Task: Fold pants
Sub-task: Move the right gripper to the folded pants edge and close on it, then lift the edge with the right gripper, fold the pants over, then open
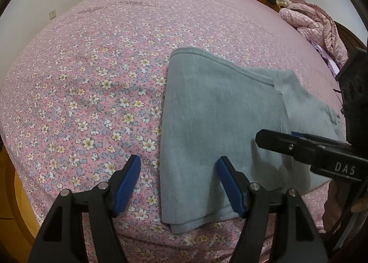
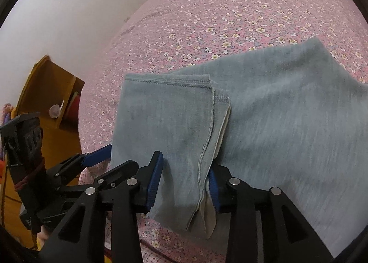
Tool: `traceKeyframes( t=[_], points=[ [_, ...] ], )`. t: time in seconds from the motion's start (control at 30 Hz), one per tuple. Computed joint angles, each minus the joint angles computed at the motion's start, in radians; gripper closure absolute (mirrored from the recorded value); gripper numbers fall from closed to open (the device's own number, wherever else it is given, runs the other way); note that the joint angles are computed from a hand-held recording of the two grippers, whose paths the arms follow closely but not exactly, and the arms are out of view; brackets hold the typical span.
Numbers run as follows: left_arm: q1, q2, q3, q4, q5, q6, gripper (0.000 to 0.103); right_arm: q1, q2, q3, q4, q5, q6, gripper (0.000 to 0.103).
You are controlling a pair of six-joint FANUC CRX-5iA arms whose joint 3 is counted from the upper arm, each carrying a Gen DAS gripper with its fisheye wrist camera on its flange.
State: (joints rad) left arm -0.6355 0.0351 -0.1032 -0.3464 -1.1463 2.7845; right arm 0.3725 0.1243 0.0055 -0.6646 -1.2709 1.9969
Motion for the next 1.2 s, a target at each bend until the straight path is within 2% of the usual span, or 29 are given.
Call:
traceKeyframes(
  t=[0.17, 0.2, 0.23, 0.33, 0.7, 0.97, 1.2],
  points=[
    [-0.004, -0.008, -0.01, -0.002, 0.0, 0.007, 0.03, -0.03, 0.02, 0.018, -0.039, -0.027, 0.001, 0.065],
    [-0.005, -0.006, -0.007, -0.003, -0.002, 0.006, 0.03, -0.031, 0.02, 0.018, -0.042, -0.026, 0.01, 0.069],
    [-0.006, -0.005, -0.006, -0.003, -0.004, 0.006, 0.03, -0.034, 0.015, 0.013, -0.044, -0.022, 0.02, 0.081],
    [-0.009, -0.005, -0.001, -0.007, -0.005, 0.01, 0.03, -0.036, 0.004, 0.003, -0.046, -0.01, 0.034, 0.095],
    [-0.044, -0.022, 0.033, -0.059, -0.05, 0.031, 0.03, -0.132, -0.068, 0.013, -0.155, -0.077, 0.144, 0.096],
    [-0.068, -0.027, 0.069, -0.091, -0.083, 0.028, 0.03, -0.216, -0.128, 0.028, -0.151, -0.107, 0.152, 0.097],
    [-0.069, -0.004, 0.096, -0.07, -0.051, -0.011, 0.03, -0.314, -0.152, 0.051, -0.137, -0.135, 0.115, 0.097]
  ],
)
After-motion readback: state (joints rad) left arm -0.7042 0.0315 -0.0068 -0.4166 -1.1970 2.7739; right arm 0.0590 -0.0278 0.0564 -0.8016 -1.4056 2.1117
